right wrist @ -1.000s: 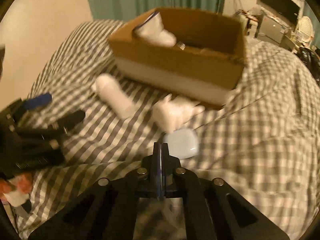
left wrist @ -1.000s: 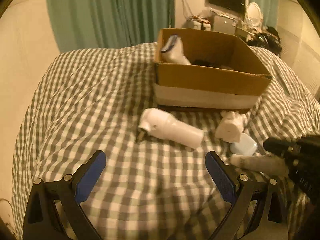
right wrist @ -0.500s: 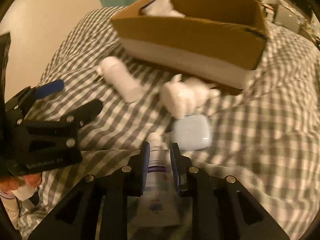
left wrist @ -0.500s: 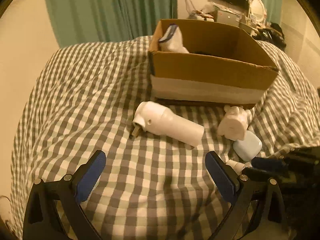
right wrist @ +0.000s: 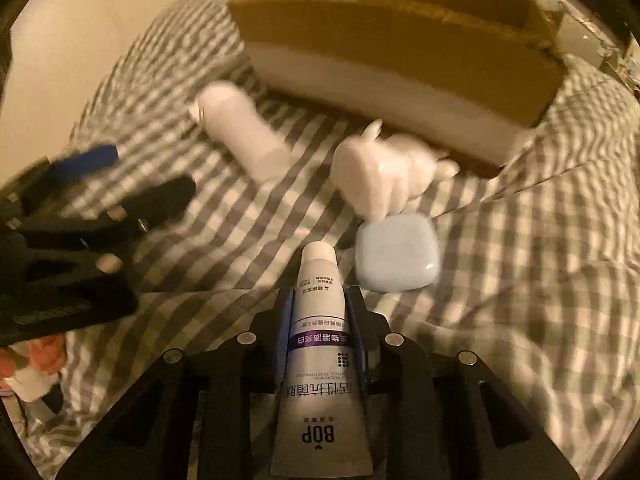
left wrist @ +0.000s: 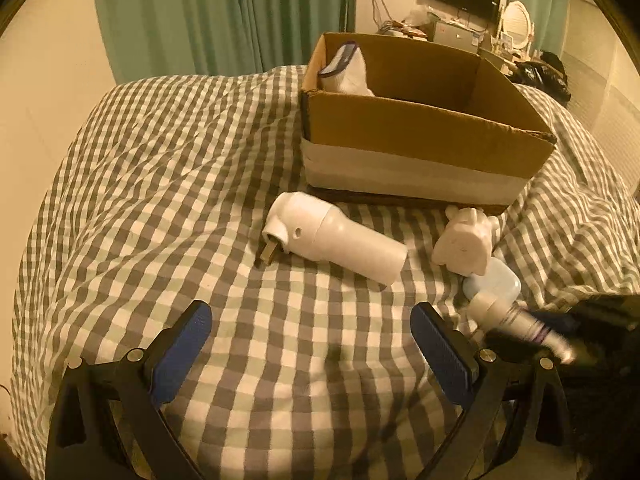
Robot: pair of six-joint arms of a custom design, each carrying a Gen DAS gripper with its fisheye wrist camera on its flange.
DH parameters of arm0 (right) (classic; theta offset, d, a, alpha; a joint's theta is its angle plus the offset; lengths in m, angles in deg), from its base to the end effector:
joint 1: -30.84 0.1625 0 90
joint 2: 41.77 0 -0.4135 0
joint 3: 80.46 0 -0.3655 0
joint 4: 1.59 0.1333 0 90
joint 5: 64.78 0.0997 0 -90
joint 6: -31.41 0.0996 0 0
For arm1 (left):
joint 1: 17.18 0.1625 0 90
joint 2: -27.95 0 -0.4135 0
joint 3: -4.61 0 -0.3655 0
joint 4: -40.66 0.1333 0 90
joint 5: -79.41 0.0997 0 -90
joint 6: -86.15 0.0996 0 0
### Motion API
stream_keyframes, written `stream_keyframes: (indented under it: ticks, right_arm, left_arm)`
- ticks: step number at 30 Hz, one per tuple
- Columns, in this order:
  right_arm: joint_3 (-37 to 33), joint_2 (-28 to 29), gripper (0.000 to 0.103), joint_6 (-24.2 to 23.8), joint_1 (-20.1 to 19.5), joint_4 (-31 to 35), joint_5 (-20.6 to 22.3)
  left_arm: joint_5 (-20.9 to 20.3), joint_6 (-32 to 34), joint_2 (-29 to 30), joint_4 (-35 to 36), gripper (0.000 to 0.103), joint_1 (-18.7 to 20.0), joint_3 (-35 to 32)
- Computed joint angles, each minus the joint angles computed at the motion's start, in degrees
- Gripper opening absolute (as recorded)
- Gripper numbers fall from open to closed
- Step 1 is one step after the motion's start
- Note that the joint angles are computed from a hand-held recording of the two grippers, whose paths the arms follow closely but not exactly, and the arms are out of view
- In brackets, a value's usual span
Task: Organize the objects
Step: 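Grasp the white figurine with the left tool, then carry figurine and toothpaste tube into the box and open both tools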
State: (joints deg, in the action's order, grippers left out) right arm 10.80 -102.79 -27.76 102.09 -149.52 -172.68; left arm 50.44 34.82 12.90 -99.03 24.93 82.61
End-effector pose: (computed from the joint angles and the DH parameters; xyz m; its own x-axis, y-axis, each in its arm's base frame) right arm -0.1112 -0.6470 0.3026 -0.6827 -0.4939 0.5385 -0.5885 0.8085 -0.0045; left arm -0.3355 -0.6004 -0.1255 -0.6737 -0.2010 -0.7112 0.3138 0.7934 -0.5215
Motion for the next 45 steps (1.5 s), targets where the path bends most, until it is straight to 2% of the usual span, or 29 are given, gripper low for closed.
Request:
stream_keyframes:
  ticks: [4,7,9,13,15,18,19,20,21,23,24,31,34,36,42,45]
  right_arm:
    - [-0.19,-2.32,0.026,1.05,-0.16,-1.92,3.96]
    - [-1.95,-2.72,0.026,1.66,-0.25,-4.03,4.72]
    - [-4.06,-2.37,0.026,2.39,-0.5,-4.39,4.96]
    - [-7.98,-0.79,0.026,2.51,-0.91,-4.91,4.79]
    - [-10.56,-0.28,0.026,3.44,-1.89,-1.09,5.85]
    - [-13.39,1.08,0.026,5.95,-2.76,3.56,6.71]
    - [-13.49,1.11,0.026,5.99,-2.87,4.03,7.01]
    - [-13.6,1.16,0.026,5.96,-2.88,4.36,7.26]
    - [-13.72,1.22,0.026,5.98,-2.92,4.58,7.43]
    - [-13.71,1.43,0.026,6.37,-2.93,4.66,7.09]
    - [-13.97,1.59,0.026,6.48,-2.96,4.85,6.81]
    - [-12.39,1.35,0.026,5.48,-3.02,2.07,6.06]
    - [-11.15,0.81,0.026,5.31,-3.16,0.12,6.17]
    - [-9.59,-0.08,0.026,4.91,-3.35,-2.37,7.12]
    - [-6.57,-2.04,0.026,5.14,-3.5,-5.63,7.68]
    - [-5.18,-2.86,0.026,4.25,-3.12,-7.14,7.9]
  left_arm:
    - [0.14,4.91,2.61,0.11,0.102,-0.07,-5.37]
    - [-2.2,12.9,6.34,-5.44,0.102,0.47,-11.29]
    - [-3.43,14.79,8.46,-5.51,0.102,0.9,-15.03]
    - [-4.32,17.72,14.06,-1.28,0.102,2.28,-25.27]
    - [-4.85,17.92,16.33,2.81,0.102,3.25,-30.23]
    - [-6.13,18.89,18.94,5.1,0.102,4.28,-35.48]
    - [-6.44,19.73,20.04,5.74,0.098,4.59,-37.58]
    - [-6.59,20.46,20.87,6.47,0.087,4.77,-39.16]
    - [-6.98,20.93,21.4,7.04,0.081,4.82,-40.15]
    - [-9.42,22.7,22.47,8.11,0.057,5.41,-42.4]
    - [-9.9,23.22,23.12,9.35,0.055,5.52,-43.61]
    - [-7.71,25.07,21.79,5.86,0.055,4.32,-40.01]
    - [-3.74,20.07,20.75,13.15,0.055,3.02,-39.27]
    - [-2.91,17.94,19.26,14.26,0.055,2.42,-37.1]
    - [-0.43,14.74,13.23,8.92,0.055,-0.12,-27.47]
    - [0.76,13.87,12.05,7.68,0.055,-1.55,-25.38]
